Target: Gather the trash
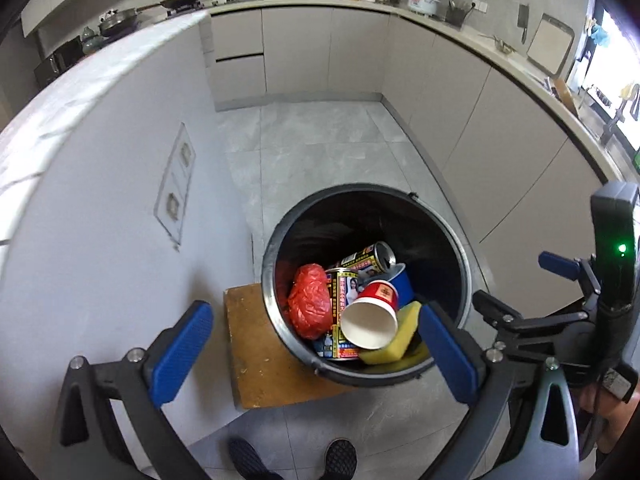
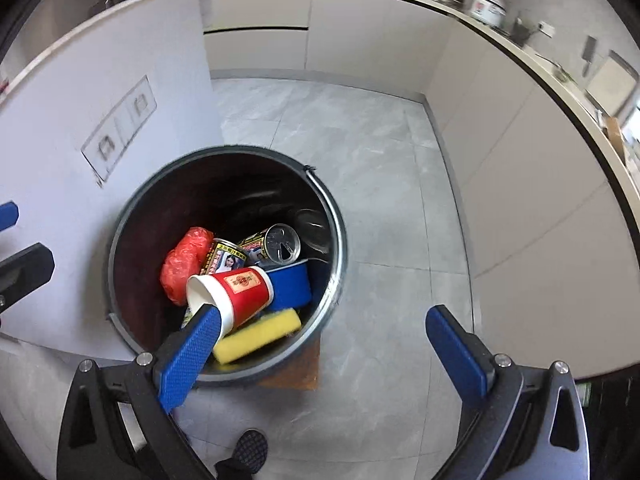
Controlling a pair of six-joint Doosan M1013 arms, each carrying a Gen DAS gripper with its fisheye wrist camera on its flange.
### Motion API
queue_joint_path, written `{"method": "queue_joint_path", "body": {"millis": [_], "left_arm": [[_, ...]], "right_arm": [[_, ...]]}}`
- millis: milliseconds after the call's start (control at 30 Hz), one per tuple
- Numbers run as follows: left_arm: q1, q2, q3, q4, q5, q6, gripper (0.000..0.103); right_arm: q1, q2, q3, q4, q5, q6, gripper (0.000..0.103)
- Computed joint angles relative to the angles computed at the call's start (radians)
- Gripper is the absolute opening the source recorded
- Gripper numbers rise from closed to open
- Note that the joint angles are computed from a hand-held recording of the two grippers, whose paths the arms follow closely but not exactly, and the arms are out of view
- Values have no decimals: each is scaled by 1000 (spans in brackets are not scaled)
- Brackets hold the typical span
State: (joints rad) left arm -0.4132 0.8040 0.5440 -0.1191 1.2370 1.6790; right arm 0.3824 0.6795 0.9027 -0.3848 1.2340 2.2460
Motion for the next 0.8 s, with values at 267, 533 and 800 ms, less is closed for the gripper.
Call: {"method": "queue_joint_path", "body": {"millis": [267,533,800], "left_arm": [[12,-134,160,-30,-96,56,103],[39,-270,325,12,-218,57,103],[85,-375,445,-20,-295,52,103]], "right_arm": [[50,-65,3,-26,42,103,103],[134,-84,-49,-77,92,151,103],[223,-109,-88,-157,118,184,103]]}}
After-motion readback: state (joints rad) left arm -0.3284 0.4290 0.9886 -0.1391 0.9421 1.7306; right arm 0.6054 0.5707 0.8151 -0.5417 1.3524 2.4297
